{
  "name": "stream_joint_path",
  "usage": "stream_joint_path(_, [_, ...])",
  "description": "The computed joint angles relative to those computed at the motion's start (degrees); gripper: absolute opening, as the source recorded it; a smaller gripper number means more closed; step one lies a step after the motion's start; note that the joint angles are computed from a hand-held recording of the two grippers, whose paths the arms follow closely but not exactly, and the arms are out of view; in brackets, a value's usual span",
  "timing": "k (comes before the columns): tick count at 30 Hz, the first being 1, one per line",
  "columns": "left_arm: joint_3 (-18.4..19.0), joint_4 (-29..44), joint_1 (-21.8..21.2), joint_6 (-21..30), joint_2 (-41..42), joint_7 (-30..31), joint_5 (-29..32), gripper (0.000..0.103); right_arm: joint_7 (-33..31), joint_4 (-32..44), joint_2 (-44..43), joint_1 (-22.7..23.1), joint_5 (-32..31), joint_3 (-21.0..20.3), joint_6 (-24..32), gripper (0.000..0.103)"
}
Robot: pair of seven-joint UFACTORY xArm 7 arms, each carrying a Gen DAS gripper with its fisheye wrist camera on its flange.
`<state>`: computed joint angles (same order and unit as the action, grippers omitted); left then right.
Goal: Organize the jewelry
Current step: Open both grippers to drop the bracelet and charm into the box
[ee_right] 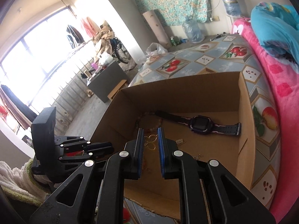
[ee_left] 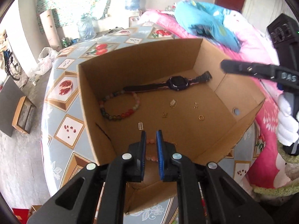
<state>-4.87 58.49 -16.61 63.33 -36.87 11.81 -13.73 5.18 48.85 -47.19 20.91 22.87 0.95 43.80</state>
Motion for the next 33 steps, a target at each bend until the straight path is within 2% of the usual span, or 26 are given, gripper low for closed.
stream_joint_path(3, [0.7,-1.8,0.4,-1.3,-2.8,-1.2,-1.0,0.011,-1.1,5.3,5.9,1.5,0.1,-1.1,6.3,0.013])
stream_joint_path(6, [0.8,-4.1,1.1,-3.7,-5.7,-3.3,-1.6,0.025,-2.4,10.1,12.3,1.8,1.5,-2.0,13.5,0.013])
stream_joint_path(8, [1.1,-5.4,1.1,-5.0,-7.3,-5.0,-2.5,0.026,-2.0,12.6,16.1,0.5,1.3,-1.1,17.8,0.013])
stream_joint_path(10, [1.2,-6.4,1.3,-6.5,-8.6,-6.4,-2.8,0.033,-1.1,15.1,19.5,-1.0,0.1,0.3,22.1,0.013])
stream_joint_path(13, [1.1,-8.2,1.9,-9.6,-10.4,-8.0,-2.1,0.041,0.0,17.7,22.3,-3.0,-1.7,2.2,25.9,0.013])
stream_joint_path(16, [0.9,-9.1,2.3,-10.6,-11.0,-9.7,-1.1,0.049,1.7,19.1,23.3,-4.5,-3.2,3.4,28.0,0.015])
stream_joint_path(19, [2.0,-9.4,1.7,-10.6,-11.4,-10.6,-1.6,0.050,2.4,18.3,22.7,-5.1,-2.6,3.5,28.7,0.015])
stream_joint_path(25, [3.4,-10.4,1.5,-10.6,-12.6,-11.4,-2.1,0.053,3.9,16.6,20.6,-5.9,-1.2,3.2,26.5,0.015])
stream_joint_path(29, [3.9,-10.9,1.8,-10.8,-13.4,-12.1,-2.5,0.059,4.3,14.1,14.0,-6.4,-0.7,2.8,21.4,0.015])
stream_joint_path(33, [4.7,-11.2,2.2,-10.2,-13.2,-13.5,-3.3,0.064,7.0,10.9,3.3,-9.5,-7.1,4.7,15.1,0.020])
